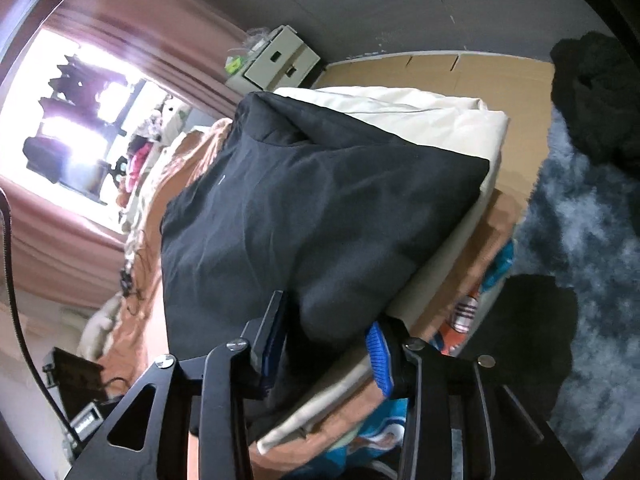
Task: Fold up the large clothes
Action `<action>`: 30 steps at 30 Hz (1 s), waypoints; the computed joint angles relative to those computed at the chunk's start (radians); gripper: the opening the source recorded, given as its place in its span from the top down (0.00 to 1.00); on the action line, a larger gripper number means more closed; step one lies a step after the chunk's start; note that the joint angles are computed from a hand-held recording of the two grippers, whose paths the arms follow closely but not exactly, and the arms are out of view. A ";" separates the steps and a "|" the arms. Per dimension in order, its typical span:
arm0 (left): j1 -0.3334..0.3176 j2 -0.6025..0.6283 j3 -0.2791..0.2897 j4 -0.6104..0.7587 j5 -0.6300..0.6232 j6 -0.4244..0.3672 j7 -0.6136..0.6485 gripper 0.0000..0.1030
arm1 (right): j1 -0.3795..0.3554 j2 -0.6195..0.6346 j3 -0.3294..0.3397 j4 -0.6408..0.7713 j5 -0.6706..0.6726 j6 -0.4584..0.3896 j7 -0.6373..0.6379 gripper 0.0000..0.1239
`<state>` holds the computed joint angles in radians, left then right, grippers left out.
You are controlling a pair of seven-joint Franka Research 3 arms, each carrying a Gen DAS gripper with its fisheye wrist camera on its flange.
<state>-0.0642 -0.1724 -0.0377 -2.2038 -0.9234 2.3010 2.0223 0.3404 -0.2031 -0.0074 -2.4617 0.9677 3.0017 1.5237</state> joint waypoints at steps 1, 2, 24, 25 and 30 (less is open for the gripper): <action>0.006 -0.017 0.005 -0.010 0.007 0.000 0.002 0.51 | -0.008 -0.020 0.023 -0.017 -0.036 0.014 0.030 0.51; 0.012 -0.038 0.011 -0.023 0.015 0.000 0.004 0.51 | -0.012 -0.037 0.039 -0.034 -0.067 0.028 0.057 0.44; -0.013 -0.625 0.195 -0.295 0.286 0.019 -0.060 0.24 | -0.212 -0.561 0.408 -0.306 -0.577 -0.001 0.691 0.22; -0.015 -0.657 0.199 -0.308 0.305 0.023 -0.067 0.20 | -0.210 -0.595 0.417 -0.311 -0.593 -0.019 0.707 0.22; -0.015 -0.857 0.221 -0.384 0.398 0.029 -0.116 0.07 | -0.180 -0.725 0.432 -0.330 -0.672 -0.101 0.768 0.22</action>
<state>-0.0791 -1.0297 0.1831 -2.5874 -0.5253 2.3303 1.9067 0.1599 -0.9277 0.4243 -2.7922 0.2959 2.9012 2.2921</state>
